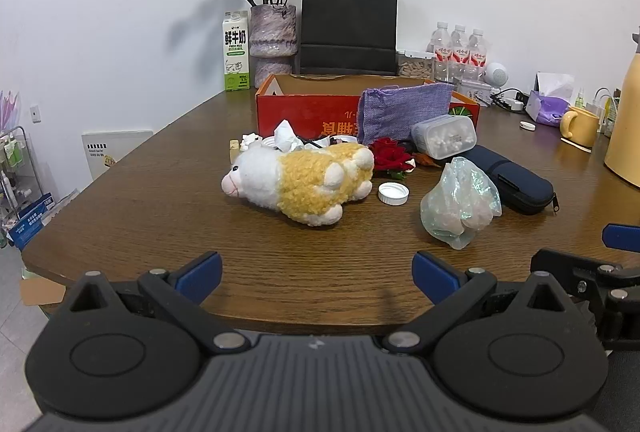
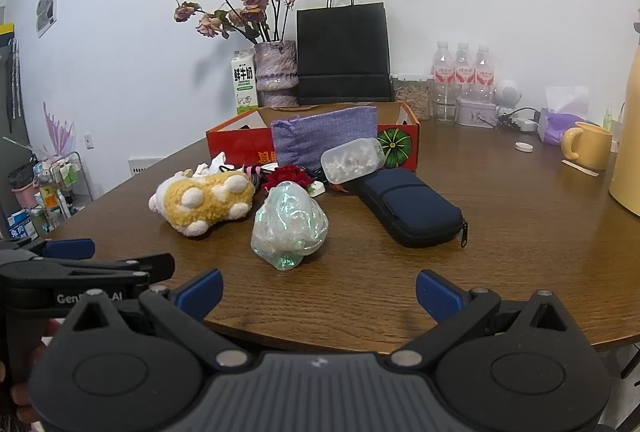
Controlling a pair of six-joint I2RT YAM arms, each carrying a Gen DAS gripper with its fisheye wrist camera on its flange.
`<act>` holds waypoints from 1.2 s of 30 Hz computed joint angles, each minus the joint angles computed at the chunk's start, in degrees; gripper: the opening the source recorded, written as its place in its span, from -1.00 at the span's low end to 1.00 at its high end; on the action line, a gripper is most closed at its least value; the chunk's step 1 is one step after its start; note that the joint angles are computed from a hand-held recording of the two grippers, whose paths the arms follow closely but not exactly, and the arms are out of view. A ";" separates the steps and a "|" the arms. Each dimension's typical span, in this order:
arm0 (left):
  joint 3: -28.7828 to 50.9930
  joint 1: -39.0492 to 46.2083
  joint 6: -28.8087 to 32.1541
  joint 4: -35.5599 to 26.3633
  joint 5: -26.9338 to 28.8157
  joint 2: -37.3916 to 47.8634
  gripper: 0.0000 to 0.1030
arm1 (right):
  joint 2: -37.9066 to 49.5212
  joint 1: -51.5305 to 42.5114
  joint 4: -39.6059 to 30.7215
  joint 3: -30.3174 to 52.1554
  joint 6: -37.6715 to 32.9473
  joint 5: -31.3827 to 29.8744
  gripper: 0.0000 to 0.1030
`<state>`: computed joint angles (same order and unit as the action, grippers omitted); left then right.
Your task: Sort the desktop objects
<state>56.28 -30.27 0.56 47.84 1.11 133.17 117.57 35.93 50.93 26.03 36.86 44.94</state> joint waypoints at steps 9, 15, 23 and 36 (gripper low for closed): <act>0.54 0.00 0.20 -1.05 0.05 -0.01 1.00 | -0.10 -0.25 -0.06 0.17 -0.52 -0.57 1.00; 3.34 0.46 0.31 -3.88 0.10 0.92 1.00 | 0.75 -1.07 0.82 1.02 -2.41 -2.11 1.00; 8.70 1.25 0.39 -7.48 -0.78 2.62 1.00 | 3.24 -4.80 1.93 3.95 -6.19 -5.83 1.00; 19.30 2.24 1.37 -13.56 -0.66 7.03 1.00 | 7.00 -12.92 -2.26 14.15 -13.20 -14.81 0.90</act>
